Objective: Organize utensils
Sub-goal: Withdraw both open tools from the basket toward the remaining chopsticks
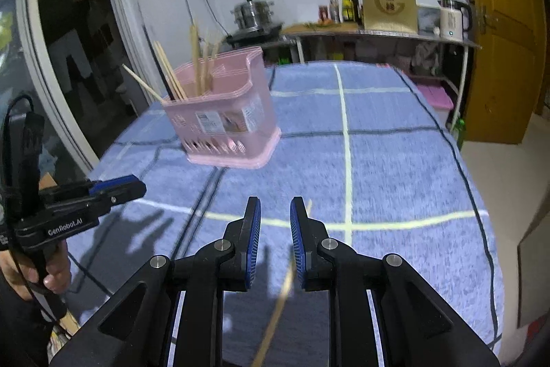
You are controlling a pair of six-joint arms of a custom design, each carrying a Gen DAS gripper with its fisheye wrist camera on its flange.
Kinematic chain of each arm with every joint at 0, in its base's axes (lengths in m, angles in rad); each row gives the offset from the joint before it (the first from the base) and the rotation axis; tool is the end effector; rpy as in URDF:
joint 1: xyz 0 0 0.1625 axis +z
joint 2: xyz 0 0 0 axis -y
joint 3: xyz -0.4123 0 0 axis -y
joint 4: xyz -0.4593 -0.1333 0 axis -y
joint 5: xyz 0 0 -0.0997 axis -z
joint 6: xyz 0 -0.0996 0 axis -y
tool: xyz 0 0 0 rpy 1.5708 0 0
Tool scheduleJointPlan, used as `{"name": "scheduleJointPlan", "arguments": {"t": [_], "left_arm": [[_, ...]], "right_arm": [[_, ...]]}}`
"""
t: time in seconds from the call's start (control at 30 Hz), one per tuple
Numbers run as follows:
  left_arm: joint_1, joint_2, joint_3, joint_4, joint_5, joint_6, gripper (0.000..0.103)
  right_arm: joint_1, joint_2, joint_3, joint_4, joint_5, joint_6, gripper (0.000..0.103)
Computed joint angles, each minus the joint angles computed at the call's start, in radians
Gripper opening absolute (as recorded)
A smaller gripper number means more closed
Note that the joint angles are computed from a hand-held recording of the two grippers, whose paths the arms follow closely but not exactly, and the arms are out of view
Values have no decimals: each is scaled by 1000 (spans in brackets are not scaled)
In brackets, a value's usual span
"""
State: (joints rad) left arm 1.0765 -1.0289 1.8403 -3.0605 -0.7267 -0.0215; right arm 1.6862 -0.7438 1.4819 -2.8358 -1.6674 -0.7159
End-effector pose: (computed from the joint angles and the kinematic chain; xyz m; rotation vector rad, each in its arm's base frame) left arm -0.1246 -0.6690 0.1937 0.1835 2.3093 -1.0425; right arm 0.2126 -0.7598 0.0971 1.1033 -2.5907 0.6852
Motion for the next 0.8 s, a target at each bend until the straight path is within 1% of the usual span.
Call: {"name": "scheduleJointPlan", "arguments": {"t": [0.07, 0.13, 0.33, 0.53, 0.7, 0.73, 0.8], "left_arm": [[13, 14, -21, 46, 4, -34, 21], [30, 27, -44, 89, -10, -65, 21], [65, 72, -116, 174, -21, -108, 21], [81, 122, -193, 232, -13, -103, 21], [95, 159, -248, 295, 0, -122, 21], [93, 168, -252, 275, 15, -101, 21], [91, 178, -260, 276, 32, -89, 21]], "right_arm": [[-4, 12, -13, 23, -19, 1, 18], [-7, 29, -29, 40, -50, 1, 18], [-11, 71, -77, 82, -104, 13, 18], [-6, 114, -128, 111, -148, 18, 18], [-1, 147, -167, 130, -183, 20, 18], [-1, 149, -166, 122, -183, 15, 18], [2, 153, -167, 114, -192, 13, 18]]}}
